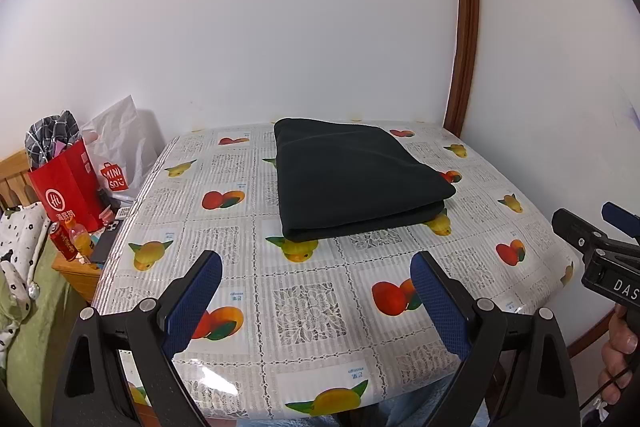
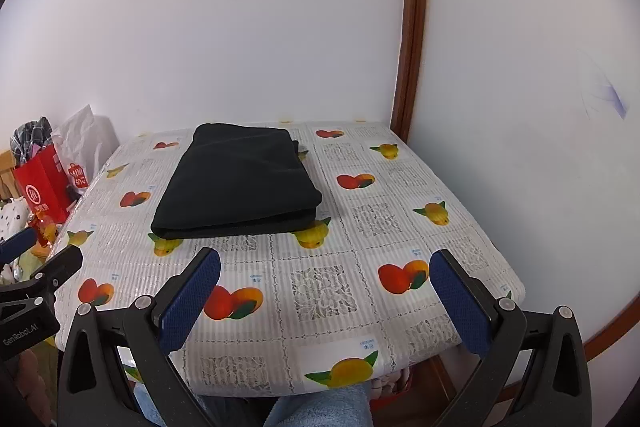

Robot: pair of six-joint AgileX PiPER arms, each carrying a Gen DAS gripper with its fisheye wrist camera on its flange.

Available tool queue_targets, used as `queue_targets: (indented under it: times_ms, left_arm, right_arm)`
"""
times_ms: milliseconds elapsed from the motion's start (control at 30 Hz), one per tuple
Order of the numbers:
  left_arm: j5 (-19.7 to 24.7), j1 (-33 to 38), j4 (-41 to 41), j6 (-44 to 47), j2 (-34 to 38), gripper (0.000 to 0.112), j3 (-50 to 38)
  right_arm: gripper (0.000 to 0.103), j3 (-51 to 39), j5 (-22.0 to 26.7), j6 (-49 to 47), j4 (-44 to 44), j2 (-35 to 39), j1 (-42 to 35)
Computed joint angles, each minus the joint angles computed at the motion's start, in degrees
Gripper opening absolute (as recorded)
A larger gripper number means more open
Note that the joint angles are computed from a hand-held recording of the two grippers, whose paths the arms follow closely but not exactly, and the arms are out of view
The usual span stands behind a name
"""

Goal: Fold small clothes

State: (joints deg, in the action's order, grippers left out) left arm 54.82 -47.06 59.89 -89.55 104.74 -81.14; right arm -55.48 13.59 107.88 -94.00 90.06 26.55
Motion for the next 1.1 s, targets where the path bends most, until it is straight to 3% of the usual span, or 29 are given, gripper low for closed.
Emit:
queue_targets:
  times_ms: [1100]
  left_arm:
    - [0.87,-0.52,-0.49,0.15,-0.27,0.095,-0.37]
  right_arm:
    - [0.103,1.02,0.19,1.69,-1.66,-1.01,0.49]
